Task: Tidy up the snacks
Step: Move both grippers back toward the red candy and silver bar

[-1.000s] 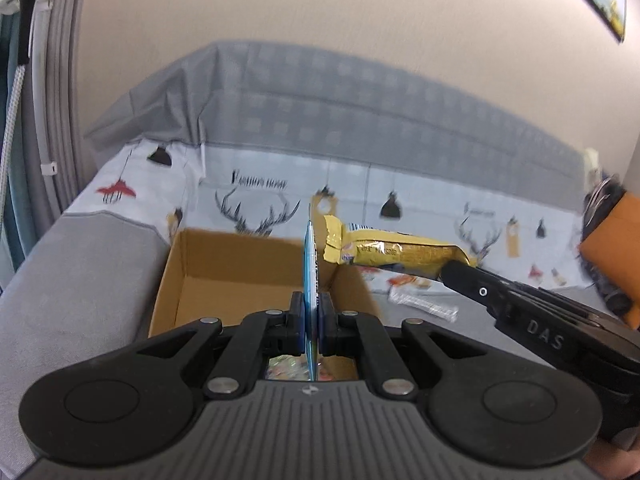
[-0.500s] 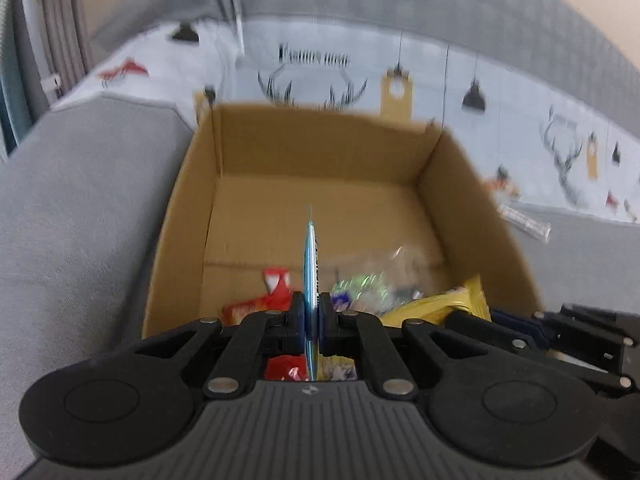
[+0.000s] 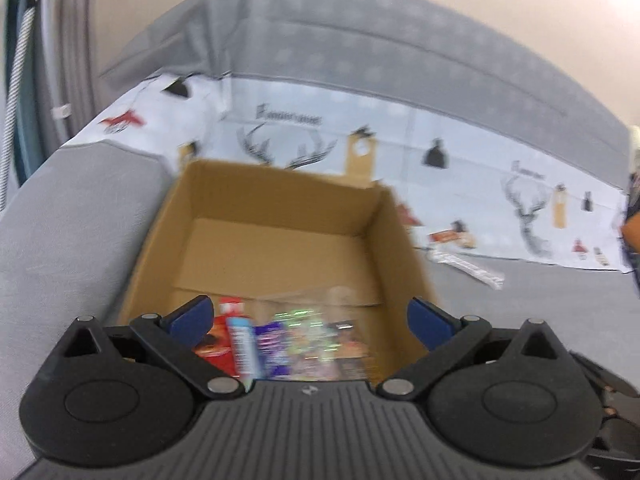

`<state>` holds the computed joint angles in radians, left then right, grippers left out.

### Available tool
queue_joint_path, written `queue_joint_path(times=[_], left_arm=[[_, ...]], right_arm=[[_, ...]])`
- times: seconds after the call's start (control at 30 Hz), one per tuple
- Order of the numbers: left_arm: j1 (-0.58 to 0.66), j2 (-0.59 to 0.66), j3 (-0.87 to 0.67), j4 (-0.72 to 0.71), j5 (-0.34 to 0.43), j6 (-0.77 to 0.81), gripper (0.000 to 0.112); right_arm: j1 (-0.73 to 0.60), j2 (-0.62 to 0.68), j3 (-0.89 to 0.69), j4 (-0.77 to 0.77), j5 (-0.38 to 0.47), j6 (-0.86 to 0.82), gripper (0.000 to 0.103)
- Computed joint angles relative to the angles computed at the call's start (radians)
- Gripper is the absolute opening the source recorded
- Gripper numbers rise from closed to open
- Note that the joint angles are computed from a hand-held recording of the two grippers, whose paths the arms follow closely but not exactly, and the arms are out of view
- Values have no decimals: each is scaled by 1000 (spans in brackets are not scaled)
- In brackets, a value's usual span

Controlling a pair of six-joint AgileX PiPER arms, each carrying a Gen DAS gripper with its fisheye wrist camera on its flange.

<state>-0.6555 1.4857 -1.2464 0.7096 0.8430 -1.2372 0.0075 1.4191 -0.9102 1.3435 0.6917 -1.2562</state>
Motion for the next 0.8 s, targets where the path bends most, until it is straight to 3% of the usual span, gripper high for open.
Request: queue_joint_path(times=[0.17, 0.37, 0.6, 0.8], left_arm=[[-142, 138, -186, 80, 65, -62, 103], [-205, 347, -431, 118, 112, -45, 103], [-182, 586, -696, 74, 110, 6, 103], [-147, 823, -1009, 5, 169, 132, 103]], right_arm=[[-189, -49, 32, 19, 125, -73, 87], [-379, 41, 2, 89, 236, -184, 87], [-451, 240, -101, 149, 257, -267, 87], [-456, 423, -242, 144, 247, -261, 87]])
